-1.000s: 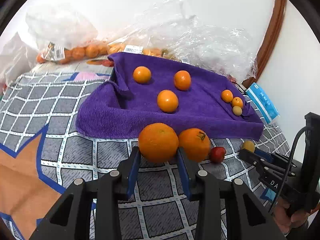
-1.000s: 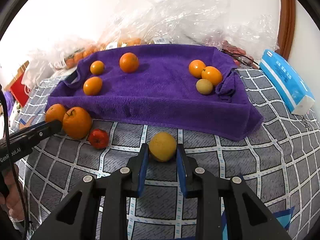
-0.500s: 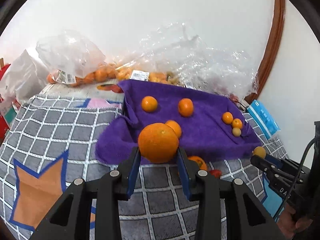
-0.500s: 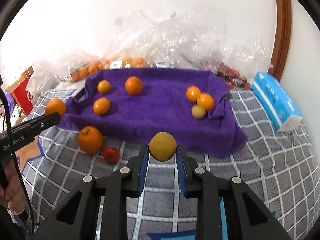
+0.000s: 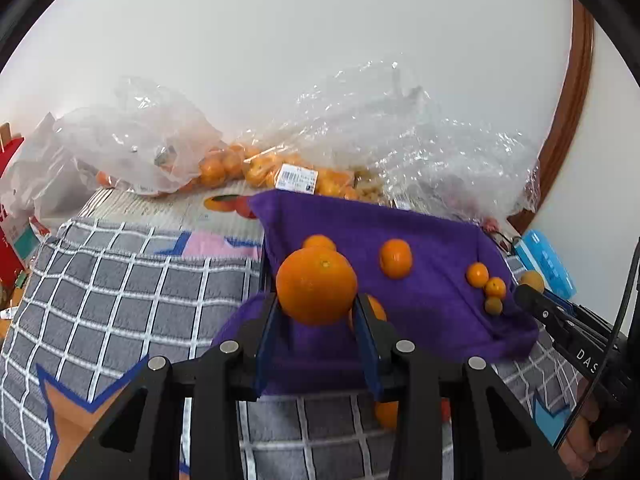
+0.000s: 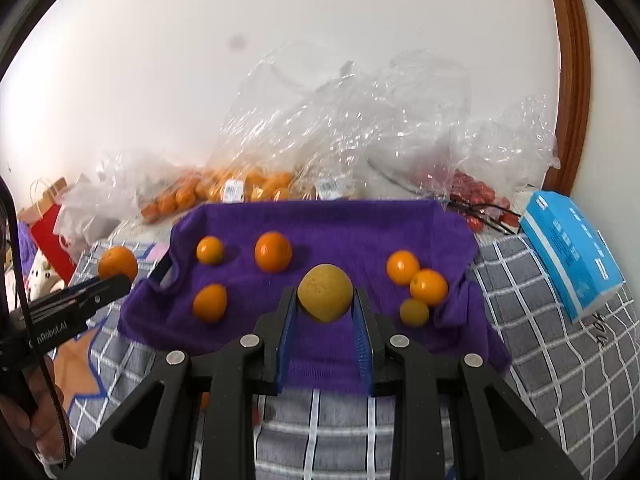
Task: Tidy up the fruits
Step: 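Lift both held fruits and carry them toward the purple towel, then lower both held fruits over the purple towel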
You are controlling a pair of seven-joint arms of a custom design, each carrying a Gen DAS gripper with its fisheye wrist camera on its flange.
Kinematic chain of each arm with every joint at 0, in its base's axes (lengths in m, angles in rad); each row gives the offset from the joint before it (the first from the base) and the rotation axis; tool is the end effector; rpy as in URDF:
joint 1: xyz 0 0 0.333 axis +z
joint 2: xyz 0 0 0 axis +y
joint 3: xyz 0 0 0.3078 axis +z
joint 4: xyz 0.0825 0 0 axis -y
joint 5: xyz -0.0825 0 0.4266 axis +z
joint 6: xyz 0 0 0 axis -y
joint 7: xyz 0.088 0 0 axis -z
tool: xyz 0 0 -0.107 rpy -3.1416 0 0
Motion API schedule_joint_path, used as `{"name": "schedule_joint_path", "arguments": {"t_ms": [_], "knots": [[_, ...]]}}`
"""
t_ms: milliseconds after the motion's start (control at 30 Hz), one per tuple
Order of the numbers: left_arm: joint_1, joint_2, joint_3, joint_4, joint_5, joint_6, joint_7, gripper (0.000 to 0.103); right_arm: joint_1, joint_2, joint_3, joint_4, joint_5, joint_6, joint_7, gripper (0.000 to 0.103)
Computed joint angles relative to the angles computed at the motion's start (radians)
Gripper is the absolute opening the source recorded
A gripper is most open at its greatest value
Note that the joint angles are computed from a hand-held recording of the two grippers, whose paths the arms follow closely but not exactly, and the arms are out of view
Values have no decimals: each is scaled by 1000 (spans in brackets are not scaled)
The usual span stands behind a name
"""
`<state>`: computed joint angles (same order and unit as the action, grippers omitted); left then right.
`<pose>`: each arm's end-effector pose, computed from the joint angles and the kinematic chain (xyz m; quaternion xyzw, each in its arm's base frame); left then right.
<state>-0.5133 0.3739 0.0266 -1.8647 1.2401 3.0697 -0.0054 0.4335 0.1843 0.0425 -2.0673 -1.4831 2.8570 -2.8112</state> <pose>0.5650 -0.3862 0.3398 -0.5985 0.6778 -0.3836 0.1877 0.5291 0.3332 0.3401 -0.6109 0.6628 -0.2548 0.3500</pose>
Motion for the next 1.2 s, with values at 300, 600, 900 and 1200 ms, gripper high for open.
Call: {"name": "schedule_joint_path", "arguments": {"t_ms": [300, 600, 900, 1200], "knots": [[-9, 74, 10, 49, -95, 2, 79, 35, -8, 52, -26, 25, -16, 21, 16, 27], [-105, 97, 118, 60, -136, 72, 93, 35, -16, 87, -37, 46, -36, 66, 26, 27], [-181, 126, 187, 72, -250, 70, 191, 35, -1, 116, -58, 55, -3, 89, 2, 27], [-152, 143, 138, 81, -376, 35, 331, 35, 16, 141, -77, 65, 75, 109, -77, 27]]}}
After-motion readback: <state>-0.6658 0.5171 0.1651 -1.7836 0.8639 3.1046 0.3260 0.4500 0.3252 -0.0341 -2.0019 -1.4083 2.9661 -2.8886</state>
